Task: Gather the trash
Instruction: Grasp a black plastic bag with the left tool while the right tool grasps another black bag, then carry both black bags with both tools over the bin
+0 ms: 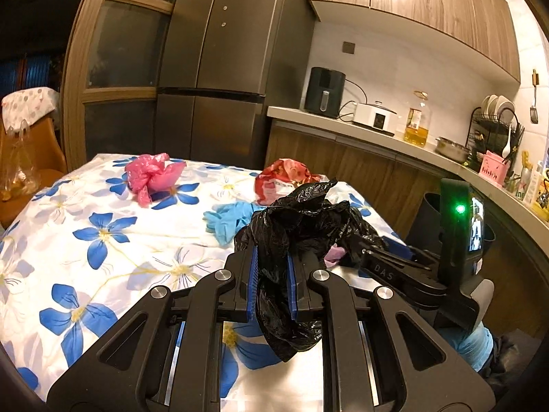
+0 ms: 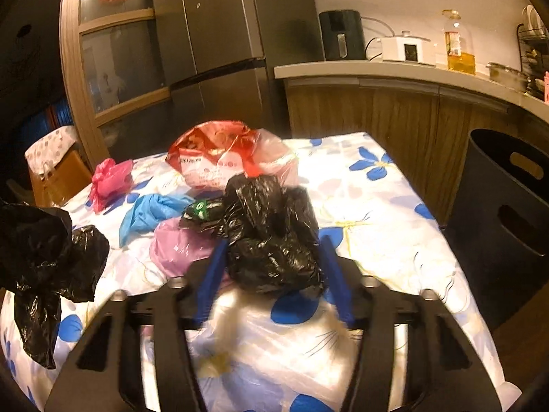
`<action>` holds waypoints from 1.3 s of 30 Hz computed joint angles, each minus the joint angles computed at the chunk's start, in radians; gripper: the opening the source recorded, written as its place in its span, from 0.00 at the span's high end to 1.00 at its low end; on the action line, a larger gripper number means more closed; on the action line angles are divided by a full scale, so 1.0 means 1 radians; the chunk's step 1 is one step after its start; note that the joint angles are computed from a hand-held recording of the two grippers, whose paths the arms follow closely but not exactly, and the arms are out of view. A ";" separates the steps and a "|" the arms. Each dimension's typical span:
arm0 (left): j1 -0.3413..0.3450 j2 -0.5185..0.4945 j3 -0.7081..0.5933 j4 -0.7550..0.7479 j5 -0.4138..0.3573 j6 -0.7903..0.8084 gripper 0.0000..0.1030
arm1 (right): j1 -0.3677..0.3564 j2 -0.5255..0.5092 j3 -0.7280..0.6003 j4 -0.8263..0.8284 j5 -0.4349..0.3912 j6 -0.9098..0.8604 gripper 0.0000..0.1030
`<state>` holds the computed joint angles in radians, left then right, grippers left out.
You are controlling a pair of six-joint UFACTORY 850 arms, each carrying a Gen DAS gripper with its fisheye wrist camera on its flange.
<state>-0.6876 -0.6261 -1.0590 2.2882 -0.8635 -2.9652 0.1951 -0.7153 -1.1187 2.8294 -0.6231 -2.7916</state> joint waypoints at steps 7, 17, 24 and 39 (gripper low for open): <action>-0.007 -0.004 -0.011 -0.019 0.011 0.019 0.87 | -0.007 0.020 0.036 -0.032 -0.045 0.002 0.86; -0.022 -0.016 -0.042 -0.035 0.016 0.052 0.87 | -0.052 0.142 0.187 0.025 -0.198 -0.051 0.88; -0.038 -0.040 -0.093 -0.038 0.026 0.085 0.87 | -0.088 0.210 0.271 0.055 -0.267 -0.077 0.88; -0.073 -0.117 -0.289 -0.008 0.074 0.174 0.87 | -0.201 0.289 0.356 0.180 -0.358 -0.126 0.88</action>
<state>-0.7607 -0.7433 -1.3482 2.2804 -0.7896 -2.7916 -0.0055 -0.4260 -0.7626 3.0095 -0.9809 -2.9179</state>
